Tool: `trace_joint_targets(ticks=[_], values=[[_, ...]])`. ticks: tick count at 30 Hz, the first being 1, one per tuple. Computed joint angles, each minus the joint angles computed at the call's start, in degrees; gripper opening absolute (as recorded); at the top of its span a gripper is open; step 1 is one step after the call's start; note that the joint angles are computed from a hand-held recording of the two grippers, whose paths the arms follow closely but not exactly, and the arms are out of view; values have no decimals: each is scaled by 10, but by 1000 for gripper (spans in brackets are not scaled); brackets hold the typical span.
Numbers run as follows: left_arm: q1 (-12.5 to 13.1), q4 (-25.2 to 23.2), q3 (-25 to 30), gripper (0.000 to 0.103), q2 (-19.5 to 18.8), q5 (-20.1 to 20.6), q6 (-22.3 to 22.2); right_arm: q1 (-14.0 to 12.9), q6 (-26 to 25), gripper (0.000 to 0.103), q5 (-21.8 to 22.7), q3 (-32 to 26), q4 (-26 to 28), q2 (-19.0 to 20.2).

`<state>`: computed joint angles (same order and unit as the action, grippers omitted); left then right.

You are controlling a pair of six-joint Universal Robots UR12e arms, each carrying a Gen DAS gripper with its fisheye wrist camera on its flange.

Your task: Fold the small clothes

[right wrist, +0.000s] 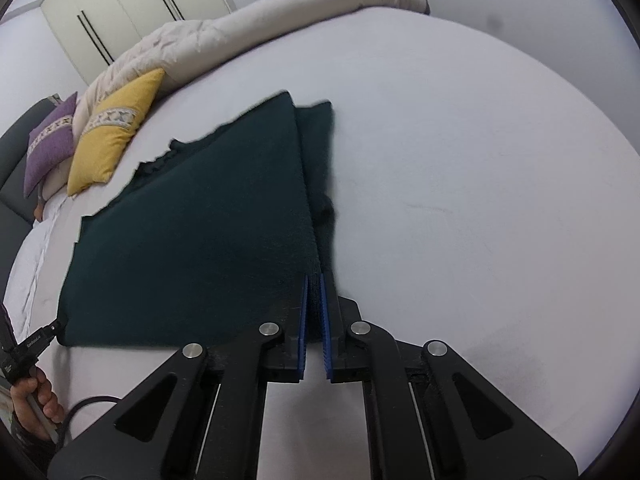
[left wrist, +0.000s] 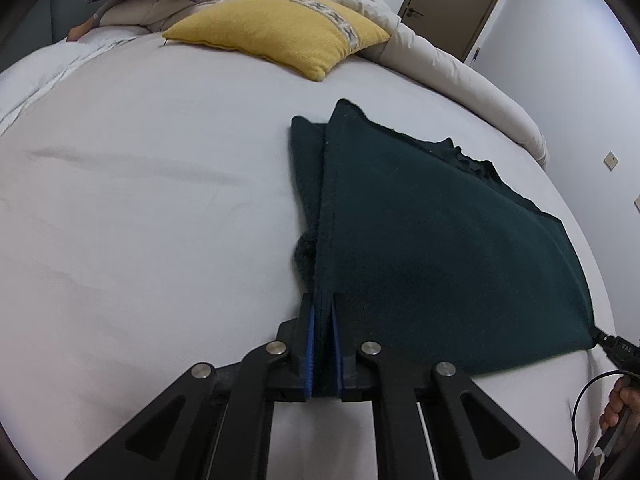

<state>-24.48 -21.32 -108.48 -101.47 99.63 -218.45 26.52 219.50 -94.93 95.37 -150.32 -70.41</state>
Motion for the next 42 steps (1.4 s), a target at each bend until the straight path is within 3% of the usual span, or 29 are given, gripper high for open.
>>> trace_joint_targets(ticks=[14,29,31,34,37,39,42], values=[[-6,22,-27,7,14,8,-13,0,4,5,-8,-7,6,9],[-10,9,-27,11,15,14,-16,-2,-1,5,1,-11,10,15],[-14,0,-22,14,16,26,-8,-4,-2,8,10,-9,12,11],[-23,-7,-17,16,22,56,-9,-5,13,22,4,-9,25,2],[-29,-2,-6,17,24,92,-4,-3,19,24,-19,-10,6,-7],[-31,-1,16,20,12,103,27,-4,9,24,-1,-19,-11,-4],[-28,3,54,24,-16,94,62,-7,-18,24,59,-53,-30,21]])
